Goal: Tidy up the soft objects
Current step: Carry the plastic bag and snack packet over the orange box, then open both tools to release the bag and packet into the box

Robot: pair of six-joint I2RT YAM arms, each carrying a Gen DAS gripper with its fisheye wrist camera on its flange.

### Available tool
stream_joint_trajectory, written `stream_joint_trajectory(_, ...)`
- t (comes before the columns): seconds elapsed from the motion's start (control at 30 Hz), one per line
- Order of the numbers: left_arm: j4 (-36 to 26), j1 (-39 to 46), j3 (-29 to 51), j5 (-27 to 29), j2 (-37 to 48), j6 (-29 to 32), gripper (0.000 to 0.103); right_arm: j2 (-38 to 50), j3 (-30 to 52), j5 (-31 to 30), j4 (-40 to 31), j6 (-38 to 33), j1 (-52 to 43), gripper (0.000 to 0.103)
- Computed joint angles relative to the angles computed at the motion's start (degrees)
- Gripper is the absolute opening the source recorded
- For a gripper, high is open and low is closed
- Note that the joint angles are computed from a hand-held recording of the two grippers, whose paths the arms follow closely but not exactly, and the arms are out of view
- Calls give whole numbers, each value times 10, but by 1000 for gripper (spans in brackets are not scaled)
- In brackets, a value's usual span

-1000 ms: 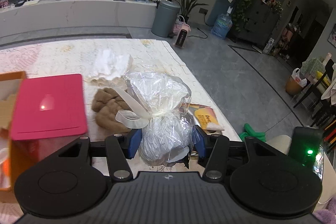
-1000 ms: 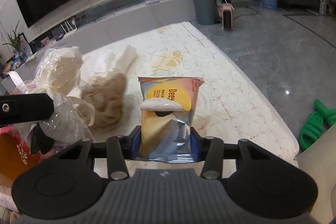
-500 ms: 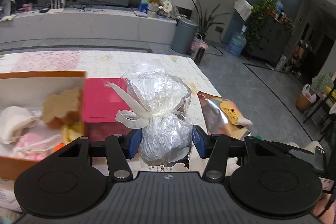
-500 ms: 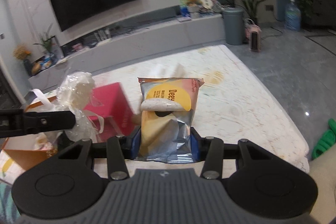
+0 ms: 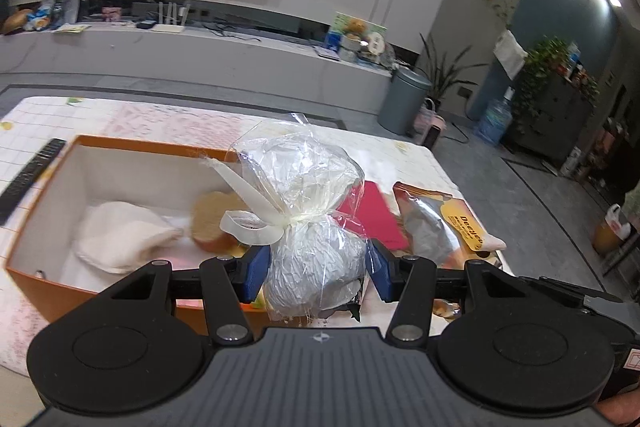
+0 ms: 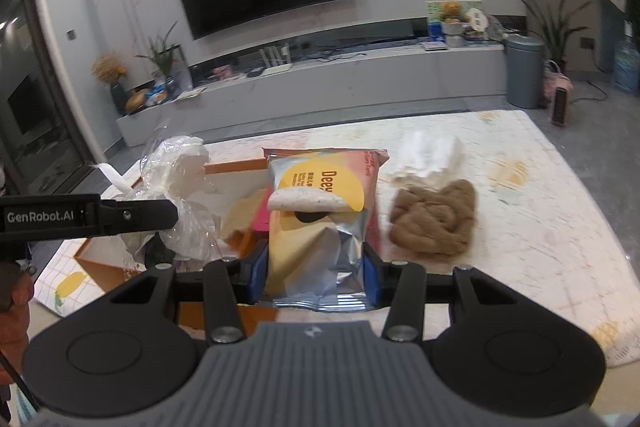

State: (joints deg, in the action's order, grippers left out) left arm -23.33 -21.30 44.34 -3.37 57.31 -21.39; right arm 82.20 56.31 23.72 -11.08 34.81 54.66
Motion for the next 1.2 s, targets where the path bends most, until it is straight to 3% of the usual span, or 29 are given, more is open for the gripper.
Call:
stream_joint_trajectory(0.4,-65,227,15,122,-28,149,60,162,192,-43,-15,-21,30,46)
stream_joint_trajectory(0.63,-101,357,58,204,48,252,60,280,337,-99,-47,-19,27,46)
stream_joint_trajectory(1.2,-168,392,153,172,267,373,60,535,658,-251,-204,24,-1,46)
